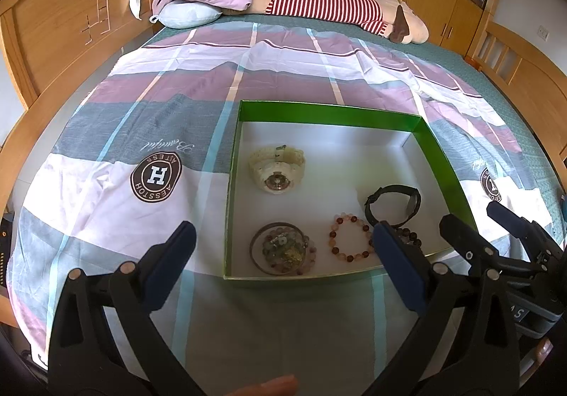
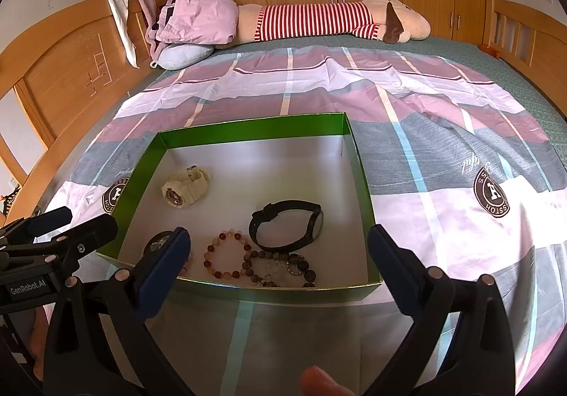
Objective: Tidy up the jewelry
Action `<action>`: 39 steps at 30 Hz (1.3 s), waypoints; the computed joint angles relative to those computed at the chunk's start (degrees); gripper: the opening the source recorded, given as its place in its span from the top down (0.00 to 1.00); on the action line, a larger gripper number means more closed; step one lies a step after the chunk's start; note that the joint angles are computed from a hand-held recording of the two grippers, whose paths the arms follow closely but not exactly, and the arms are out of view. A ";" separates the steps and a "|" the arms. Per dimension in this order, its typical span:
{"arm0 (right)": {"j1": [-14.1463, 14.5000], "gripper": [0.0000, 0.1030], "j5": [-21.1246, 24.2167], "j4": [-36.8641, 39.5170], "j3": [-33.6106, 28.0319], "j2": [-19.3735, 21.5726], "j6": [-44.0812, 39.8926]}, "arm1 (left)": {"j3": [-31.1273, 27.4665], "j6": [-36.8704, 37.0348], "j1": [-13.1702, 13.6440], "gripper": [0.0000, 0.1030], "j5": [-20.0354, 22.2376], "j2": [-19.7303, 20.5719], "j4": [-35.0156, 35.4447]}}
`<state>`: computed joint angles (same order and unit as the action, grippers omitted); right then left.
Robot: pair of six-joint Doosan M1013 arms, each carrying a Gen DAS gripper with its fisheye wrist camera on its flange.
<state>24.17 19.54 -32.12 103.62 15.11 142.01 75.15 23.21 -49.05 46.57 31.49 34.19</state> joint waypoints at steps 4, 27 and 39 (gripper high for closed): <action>0.01 0.03 -0.03 -0.08 -0.01 0.02 0.09 | 0.19 0.09 0.11 0.02 -0.10 -0.01 -0.17; 0.01 0.03 0.02 0.20 -0.02 0.07 -0.26 | 0.14 0.44 0.18 0.02 -0.05 0.03 -0.38; -0.03 0.03 -0.10 0.54 0.00 0.09 -0.58 | 0.35 0.50 0.26 0.02 -0.08 -0.04 -0.39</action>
<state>24.14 19.44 -31.57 103.62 15.21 141.43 75.50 23.70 -48.79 46.50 31.46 33.80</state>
